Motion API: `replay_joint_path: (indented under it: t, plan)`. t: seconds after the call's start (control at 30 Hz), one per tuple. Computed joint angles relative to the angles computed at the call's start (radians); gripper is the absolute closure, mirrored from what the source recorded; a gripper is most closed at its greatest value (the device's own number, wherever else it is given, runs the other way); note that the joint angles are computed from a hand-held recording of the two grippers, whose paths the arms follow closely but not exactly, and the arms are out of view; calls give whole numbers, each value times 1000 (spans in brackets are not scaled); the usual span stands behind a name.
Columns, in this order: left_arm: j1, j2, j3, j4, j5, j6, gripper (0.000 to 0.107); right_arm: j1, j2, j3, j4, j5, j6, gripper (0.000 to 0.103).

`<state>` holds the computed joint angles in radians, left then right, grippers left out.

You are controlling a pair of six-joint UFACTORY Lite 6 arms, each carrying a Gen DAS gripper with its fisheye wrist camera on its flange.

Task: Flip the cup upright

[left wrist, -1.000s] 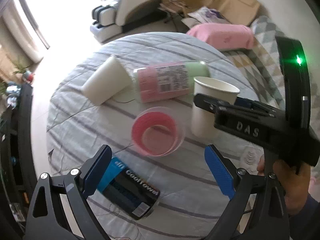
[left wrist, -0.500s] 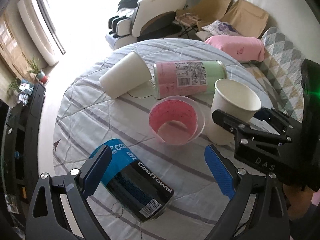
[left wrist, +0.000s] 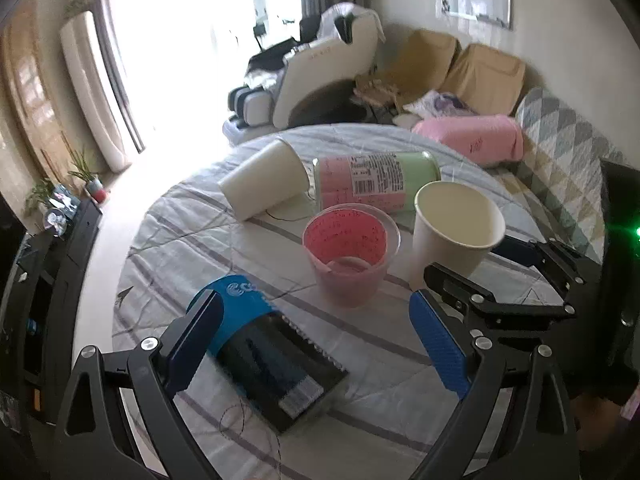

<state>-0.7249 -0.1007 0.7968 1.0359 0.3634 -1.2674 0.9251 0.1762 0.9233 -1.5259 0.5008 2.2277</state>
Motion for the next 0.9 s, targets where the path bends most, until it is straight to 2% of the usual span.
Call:
replay_joint_path:
  t: [0.1, 0.33, 0.5, 0.9]
  plan:
    - [-85, -120, -105, 137, 79, -202, 11, 97, -62, -59, 0, 105, 37, 23]
    - [-372, -354, -230, 90, 339, -327, 9, 321, -173, -93, 205, 340, -52, 21]
    - [-538, -437, -262, 58, 483, -392, 6, 459, -215, -67, 292, 492, -70, 21]
    - [-892, -509, -283, 48, 830, -578, 4, 637, -226, 13, 383, 714, -95, 21]
